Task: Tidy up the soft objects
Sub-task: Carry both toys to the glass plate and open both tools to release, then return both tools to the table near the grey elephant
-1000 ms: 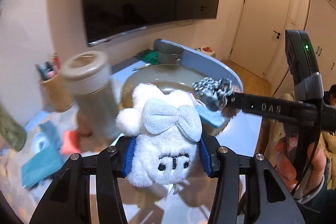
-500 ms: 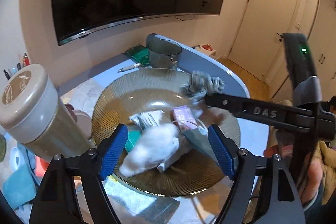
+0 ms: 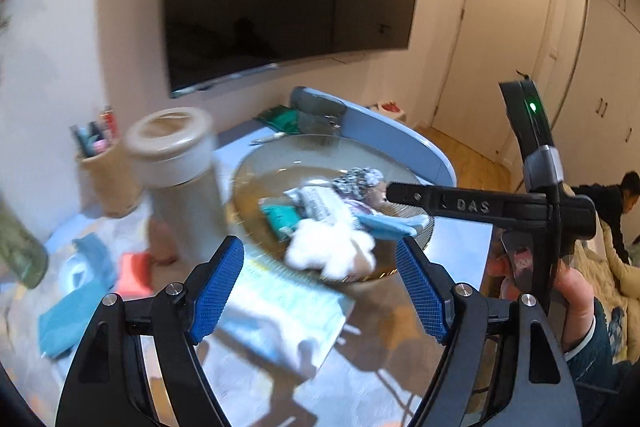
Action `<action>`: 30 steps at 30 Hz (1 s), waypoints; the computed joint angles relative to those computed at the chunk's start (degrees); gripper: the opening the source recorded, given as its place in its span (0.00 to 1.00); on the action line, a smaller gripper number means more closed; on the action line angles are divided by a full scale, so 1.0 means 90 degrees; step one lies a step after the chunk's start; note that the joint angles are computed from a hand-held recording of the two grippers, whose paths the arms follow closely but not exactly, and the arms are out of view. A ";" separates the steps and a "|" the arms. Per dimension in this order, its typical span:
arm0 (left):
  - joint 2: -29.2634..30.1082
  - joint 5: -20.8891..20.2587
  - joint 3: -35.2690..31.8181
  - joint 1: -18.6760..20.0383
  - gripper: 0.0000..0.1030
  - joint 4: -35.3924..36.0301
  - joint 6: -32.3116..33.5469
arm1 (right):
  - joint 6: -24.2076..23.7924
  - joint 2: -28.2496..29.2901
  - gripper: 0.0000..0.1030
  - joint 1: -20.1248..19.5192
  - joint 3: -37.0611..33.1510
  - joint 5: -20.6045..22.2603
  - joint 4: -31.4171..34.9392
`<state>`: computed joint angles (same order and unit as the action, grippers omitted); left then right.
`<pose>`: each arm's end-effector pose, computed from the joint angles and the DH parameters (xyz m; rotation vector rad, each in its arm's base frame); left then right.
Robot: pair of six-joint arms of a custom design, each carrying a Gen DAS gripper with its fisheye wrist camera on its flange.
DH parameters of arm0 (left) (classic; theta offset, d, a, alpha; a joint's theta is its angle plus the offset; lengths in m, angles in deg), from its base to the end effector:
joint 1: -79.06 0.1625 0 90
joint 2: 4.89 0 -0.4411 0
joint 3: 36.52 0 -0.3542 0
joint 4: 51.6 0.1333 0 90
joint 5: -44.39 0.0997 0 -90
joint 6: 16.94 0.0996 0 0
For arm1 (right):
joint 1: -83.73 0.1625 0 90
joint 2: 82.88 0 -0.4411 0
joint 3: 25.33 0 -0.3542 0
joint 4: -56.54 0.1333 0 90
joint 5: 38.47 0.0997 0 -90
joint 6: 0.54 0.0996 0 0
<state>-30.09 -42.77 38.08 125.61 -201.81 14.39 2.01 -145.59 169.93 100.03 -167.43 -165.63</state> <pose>-0.4128 -0.6368 0.0024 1.8754 2.4658 -0.2996 0.0392 -0.4761 0.3062 -0.6241 -2.0455 1.4332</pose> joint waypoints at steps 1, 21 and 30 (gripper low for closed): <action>-0.0107 0.0028 0.0083 0.0044 0.75 -0.0067 -0.0022 | -0.0086 0.0085 0.59 0.0107 -0.0024 -0.0042 -0.0027; -0.1507 0.1488 0.0566 0.1214 0.78 -0.1555 -0.0576 | -0.1439 0.2267 0.69 0.1732 -0.2562 -0.0278 0.1494; -0.0995 0.2734 0.0349 0.1926 0.78 -0.1779 -0.0851 | -0.2557 0.3745 0.82 0.1749 -0.3785 -0.0417 0.1381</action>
